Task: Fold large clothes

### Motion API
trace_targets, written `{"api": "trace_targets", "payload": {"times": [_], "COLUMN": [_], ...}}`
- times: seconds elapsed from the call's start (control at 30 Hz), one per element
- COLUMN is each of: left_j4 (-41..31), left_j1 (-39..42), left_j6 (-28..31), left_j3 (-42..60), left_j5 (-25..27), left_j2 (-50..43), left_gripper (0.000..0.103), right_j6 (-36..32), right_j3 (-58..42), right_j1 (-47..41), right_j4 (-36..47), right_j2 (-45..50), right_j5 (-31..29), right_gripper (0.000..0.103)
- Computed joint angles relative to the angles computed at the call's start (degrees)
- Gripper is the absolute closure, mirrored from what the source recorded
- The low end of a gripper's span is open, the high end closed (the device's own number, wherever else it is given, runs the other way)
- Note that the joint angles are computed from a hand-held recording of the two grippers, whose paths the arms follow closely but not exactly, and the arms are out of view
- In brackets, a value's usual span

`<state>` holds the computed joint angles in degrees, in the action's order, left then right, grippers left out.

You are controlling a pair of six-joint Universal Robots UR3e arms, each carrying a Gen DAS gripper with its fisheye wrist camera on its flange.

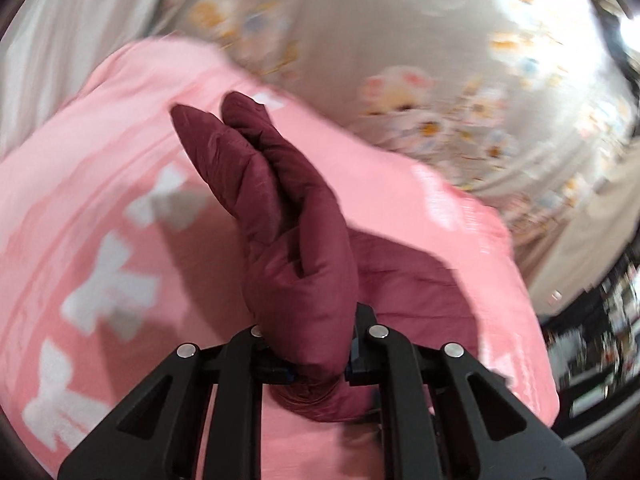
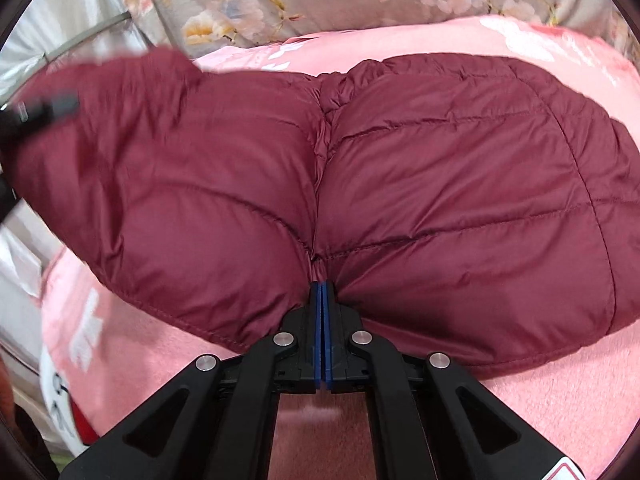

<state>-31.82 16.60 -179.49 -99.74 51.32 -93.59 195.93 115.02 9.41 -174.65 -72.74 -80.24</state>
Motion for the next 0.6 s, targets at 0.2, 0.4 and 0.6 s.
{"api": "trace_targets", "payload": {"times": [0.2, 0.4, 0.6], "left_j4": [-1.1, -4.55, -10.54], "left_j1": [-13.74, -26.39, -35.64], "left_j6": [-2.25, -3.81, -3.94], "left_j3": [12.24, 24.47, 36.11], "left_j5": [5.42, 12.12, 17.59], "left_j2": [-4.97, -14.45, -26.17], "left_gripper": [0.089, 0.089, 0.089], "right_j6": [-1.49, -8.26, -16.82], "right_j3": [12.48, 23.38, 28.53], "right_j1": [-8.77, -20.56, -35.62], "right_j4": [2.17, 12.19, 26.78], "right_j2": [-13.8, -33.79, -52.9], "right_j5": [7.64, 8.0, 10.22], "right_gripper": [0.102, 0.098, 0.098]}}
